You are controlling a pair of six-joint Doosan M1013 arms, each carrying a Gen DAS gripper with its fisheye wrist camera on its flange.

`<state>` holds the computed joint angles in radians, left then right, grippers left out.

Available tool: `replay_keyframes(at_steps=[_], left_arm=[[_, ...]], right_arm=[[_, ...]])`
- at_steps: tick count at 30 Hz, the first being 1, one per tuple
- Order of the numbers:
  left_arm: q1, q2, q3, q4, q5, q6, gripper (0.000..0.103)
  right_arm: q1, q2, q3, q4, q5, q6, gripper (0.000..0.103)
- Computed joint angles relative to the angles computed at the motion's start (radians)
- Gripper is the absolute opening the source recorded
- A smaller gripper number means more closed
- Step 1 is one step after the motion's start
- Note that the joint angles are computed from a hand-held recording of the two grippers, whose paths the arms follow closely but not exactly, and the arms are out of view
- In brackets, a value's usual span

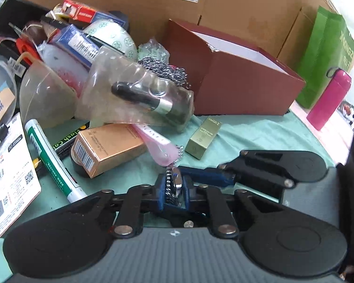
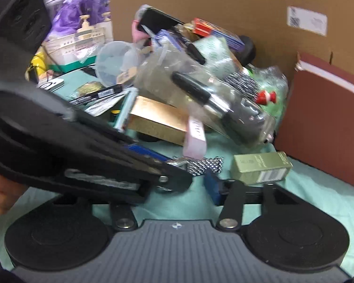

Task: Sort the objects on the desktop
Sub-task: 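Lift the wristwatch with the left tool and carry it over the shoebox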

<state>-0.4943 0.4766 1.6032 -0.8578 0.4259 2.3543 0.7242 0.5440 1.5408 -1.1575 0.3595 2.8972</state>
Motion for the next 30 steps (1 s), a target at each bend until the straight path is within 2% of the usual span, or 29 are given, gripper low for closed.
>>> replay_keyframes(at_steps=[6, 10, 18, 21, 23, 26, 30], left_arm=[[-0.014, -0.027, 0.034, -0.026, -0.028, 0.028, 0.013], [-0.03, -0.057, 0.06, -0.076, -0.056, 0.086, 0.013], [-0.07, -0.085, 0.037, -0.337, -0.094, 0.387, 0.013], [-0.085, -0.072, -0.009, -0.407, -0.089, 0.478, 0.013], [-0.092, -0.053, -0.057, -0.421, -0.076, 0.496, 0.013], [-0.102, -0.015, -0.141, -0.391, -0.046, 0.47, 0.013], [-0.117, 0.048, -0.256, -0.309, -0.016, 0.376, 0.013]], right_arm=[[0.04, -0.004, 0.01, -0.113, 0.109, 0.083, 0.031], [0.057, -0.029, 0.036, -0.179, 0.15, 0.159, 0.031], [0.074, -0.093, 0.088, -0.381, 0.293, 0.293, 0.031], [0.063, -0.116, 0.096, -0.429, 0.338, 0.295, 0.031], [0.049, -0.13, 0.099, -0.459, 0.364, 0.291, 0.031], [0.019, -0.147, 0.098, -0.485, 0.394, 0.266, 0.031], [-0.036, -0.162, 0.084, -0.451, 0.383, 0.206, 0.031]])
